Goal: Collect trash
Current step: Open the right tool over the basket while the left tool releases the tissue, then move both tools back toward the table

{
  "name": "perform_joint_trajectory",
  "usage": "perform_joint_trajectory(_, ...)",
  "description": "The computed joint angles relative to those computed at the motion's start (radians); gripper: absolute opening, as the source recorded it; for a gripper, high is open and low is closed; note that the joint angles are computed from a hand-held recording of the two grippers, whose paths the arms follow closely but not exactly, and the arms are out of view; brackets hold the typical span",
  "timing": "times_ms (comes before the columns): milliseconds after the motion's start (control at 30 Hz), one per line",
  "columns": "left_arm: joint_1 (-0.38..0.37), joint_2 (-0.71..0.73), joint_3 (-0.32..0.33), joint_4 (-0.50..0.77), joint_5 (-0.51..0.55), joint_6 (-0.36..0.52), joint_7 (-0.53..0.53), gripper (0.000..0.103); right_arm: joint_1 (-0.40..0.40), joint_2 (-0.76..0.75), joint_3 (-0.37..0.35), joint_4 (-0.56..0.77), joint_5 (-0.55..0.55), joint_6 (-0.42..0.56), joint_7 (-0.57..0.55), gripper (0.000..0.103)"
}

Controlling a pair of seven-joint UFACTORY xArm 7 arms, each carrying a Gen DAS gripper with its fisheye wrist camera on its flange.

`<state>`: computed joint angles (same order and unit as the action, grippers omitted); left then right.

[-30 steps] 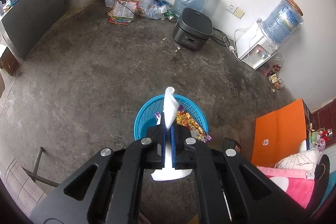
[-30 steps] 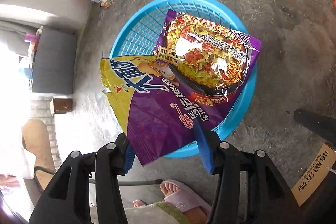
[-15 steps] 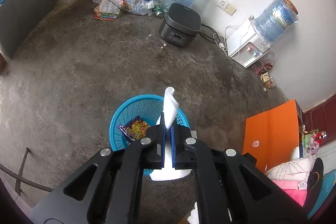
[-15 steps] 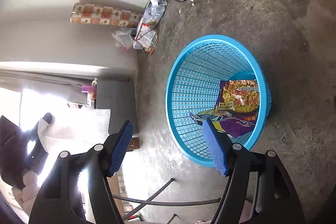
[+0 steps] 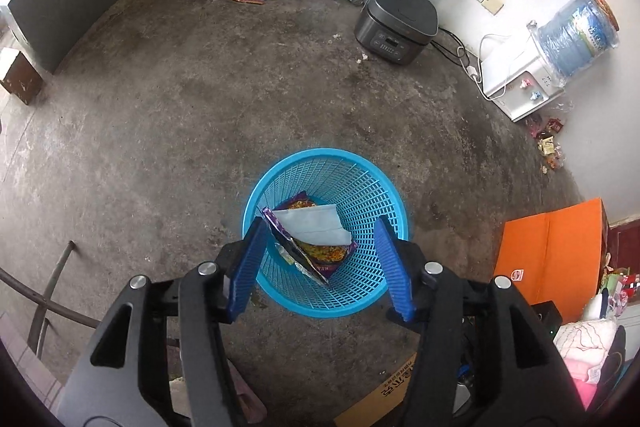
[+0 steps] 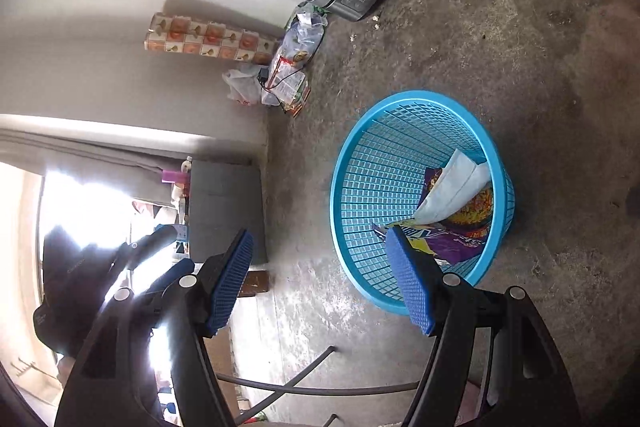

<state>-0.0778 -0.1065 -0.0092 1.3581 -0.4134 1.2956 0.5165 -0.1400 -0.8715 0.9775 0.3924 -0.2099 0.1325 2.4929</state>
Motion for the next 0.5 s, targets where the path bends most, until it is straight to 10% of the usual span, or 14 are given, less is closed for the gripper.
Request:
perform_joint_trajectory(200, 0.06, -0.067, 0.096, 0.134, -0.177, 0.181, 0.142, 0.067, 0.007, 0.079, -0.08, 0.173, -0.079, 0.126, -0.193, 0.067)
perform_joint_trajectory(500, 0.172, -0.163, 0.345, 0.265, -0.447, 0.415, 0.402, 0.091, -0.015, 0.273, -0.048, 0.699, -0.275, 0.617, -0.611, 0.082)
